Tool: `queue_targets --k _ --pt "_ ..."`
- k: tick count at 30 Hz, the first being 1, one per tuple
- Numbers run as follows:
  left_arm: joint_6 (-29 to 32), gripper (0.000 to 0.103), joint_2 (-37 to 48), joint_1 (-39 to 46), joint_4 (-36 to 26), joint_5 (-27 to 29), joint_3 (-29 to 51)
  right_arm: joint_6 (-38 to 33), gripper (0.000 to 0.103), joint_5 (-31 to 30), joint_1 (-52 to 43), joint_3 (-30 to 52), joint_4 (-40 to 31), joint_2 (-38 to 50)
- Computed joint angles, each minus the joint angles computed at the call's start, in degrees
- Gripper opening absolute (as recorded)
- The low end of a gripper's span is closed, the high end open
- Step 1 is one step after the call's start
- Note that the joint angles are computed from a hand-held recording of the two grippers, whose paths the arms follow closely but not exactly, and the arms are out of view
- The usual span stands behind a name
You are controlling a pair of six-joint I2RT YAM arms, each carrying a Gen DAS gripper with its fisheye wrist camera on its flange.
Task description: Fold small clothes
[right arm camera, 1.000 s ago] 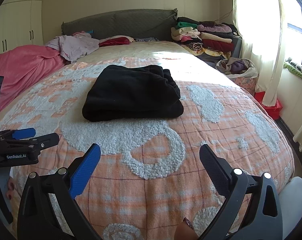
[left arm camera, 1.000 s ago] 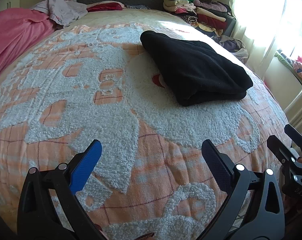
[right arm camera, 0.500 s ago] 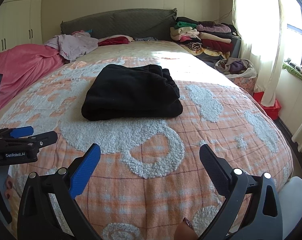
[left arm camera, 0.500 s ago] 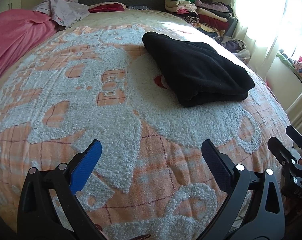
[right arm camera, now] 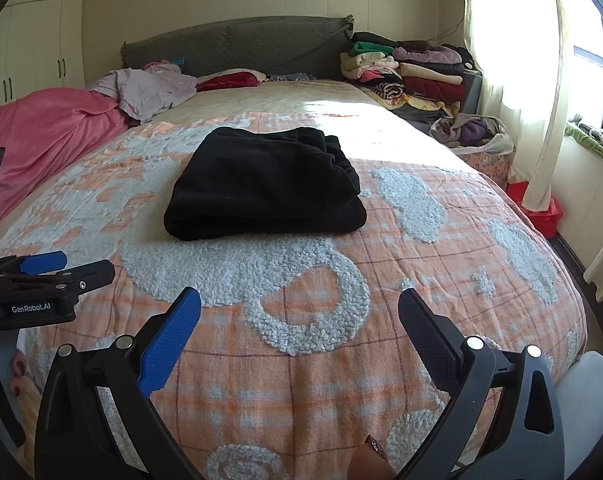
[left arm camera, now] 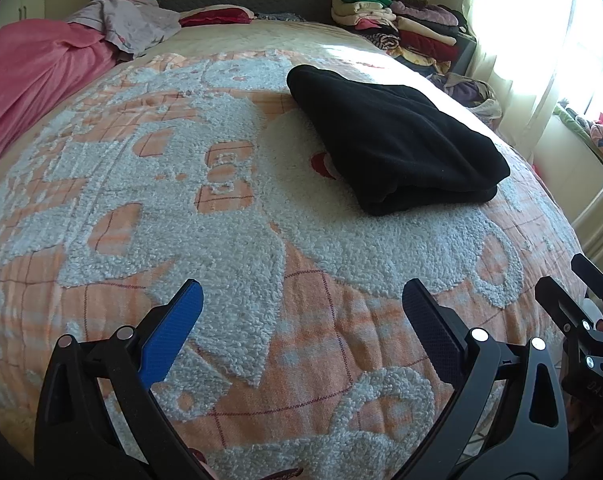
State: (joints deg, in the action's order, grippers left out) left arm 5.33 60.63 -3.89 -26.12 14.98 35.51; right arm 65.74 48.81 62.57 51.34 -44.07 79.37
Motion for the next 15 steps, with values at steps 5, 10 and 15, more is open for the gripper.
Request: queue_targets --k 5,10,15 --pt "0.01 0.094 -0.01 -0.06 0.00 -0.16 -0.02 0.05 0.098 -0.05 -0.03 0.07 -0.08 0.05" --pt "0.12 0.094 0.00 0.02 -0.02 -0.22 -0.01 0.16 0.098 -0.09 -0.02 0.14 -0.13 0.16" --pt "0.04 0.094 -0.07 -0.03 0.13 -0.54 -0.12 0.20 0.098 -0.12 0.01 0.19 -0.18 0.36"
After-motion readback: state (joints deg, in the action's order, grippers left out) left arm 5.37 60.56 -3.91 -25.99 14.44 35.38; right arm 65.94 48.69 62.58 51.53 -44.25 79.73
